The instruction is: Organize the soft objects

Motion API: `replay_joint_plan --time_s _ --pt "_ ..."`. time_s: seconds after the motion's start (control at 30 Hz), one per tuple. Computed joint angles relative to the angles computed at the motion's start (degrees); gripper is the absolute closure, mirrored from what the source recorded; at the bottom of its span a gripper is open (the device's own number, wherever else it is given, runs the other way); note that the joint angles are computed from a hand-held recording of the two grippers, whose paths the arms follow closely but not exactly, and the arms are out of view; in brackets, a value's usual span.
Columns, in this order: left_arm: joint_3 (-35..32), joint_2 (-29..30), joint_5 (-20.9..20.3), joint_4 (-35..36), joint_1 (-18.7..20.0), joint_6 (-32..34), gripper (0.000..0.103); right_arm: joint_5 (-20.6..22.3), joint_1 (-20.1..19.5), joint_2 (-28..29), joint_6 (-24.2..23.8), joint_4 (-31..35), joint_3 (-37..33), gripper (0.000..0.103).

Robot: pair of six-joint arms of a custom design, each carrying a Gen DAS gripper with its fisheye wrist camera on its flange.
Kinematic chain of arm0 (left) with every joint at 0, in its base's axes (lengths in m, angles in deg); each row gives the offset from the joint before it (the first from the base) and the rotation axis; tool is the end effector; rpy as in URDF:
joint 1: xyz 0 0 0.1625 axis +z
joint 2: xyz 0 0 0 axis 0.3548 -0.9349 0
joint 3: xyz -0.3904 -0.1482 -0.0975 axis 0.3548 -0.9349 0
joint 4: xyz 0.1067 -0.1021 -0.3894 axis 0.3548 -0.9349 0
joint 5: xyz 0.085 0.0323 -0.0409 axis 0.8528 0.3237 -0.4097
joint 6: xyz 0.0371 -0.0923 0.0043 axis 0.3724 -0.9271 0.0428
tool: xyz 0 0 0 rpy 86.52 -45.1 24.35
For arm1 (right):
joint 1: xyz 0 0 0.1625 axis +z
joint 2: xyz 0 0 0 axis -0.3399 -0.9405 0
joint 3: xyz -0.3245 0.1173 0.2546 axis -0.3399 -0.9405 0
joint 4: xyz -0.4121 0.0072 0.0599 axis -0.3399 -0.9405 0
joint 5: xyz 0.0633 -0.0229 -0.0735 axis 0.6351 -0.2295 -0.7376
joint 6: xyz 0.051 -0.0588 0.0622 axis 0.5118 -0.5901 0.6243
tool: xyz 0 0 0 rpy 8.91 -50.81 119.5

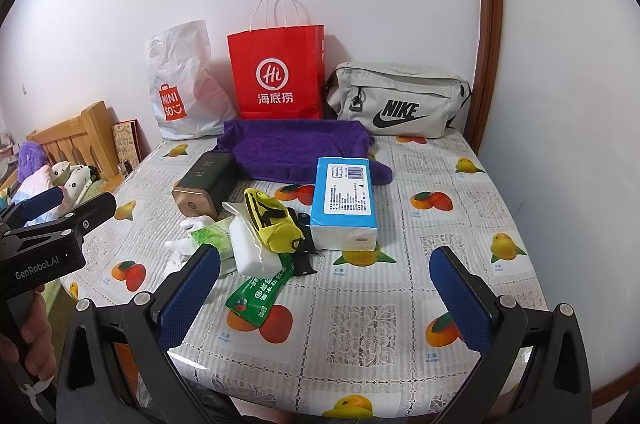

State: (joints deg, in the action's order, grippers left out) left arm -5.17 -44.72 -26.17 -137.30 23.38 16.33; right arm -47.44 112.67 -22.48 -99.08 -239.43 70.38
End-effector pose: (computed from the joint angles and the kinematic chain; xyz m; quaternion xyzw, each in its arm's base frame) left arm -0.3717 -0.6684 0.0985 0.1653 0.8239 -0.4184 0.3449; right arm 0.1231 -0.6509 0.3195 0.1778 -0.8375 0.4085 0.3164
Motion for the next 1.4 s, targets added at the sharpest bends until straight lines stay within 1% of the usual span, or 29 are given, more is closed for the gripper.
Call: replay_joint_plan --time_s 0.53,0.67,0.77,1.03,1.17,1.4 --pt "-0.01 -0.14 0.04 0.22 -0.02 -0.07 0.0 0.51 0.02 0.23 -0.91 -0.5 0.12 0.0" --pt "-0.74 -0.92 0.53 3.37 0.59 -1.62 0.0 1.12 -0.52 0.75 -0.71 0.58 -0.43 0.0" --pt "-1.61 -1.18 0.15 5.88 1.58 -3.14 0.0 0.75 -0.98 1.56 -0.12 1.96 -1.66 0.0" --pt "-3.82 0.4 -1.06 12.04 5.11 -7.19 0.0 1.24 -2.78 3.69 1.34 6.1 -4.07 0.0" --pt "-3.8 1.04 -2.44 14.03 6.62 -7.94 0.0 0.71 -3.27 5.05 1.2 6.83 -5.18 0.0" --pt "-0.94 1.36 -7.82 13.31 8.6 -7.81 0.0 0.63 -4.14 6.75 1.64 8.76 -7.13 0.0"
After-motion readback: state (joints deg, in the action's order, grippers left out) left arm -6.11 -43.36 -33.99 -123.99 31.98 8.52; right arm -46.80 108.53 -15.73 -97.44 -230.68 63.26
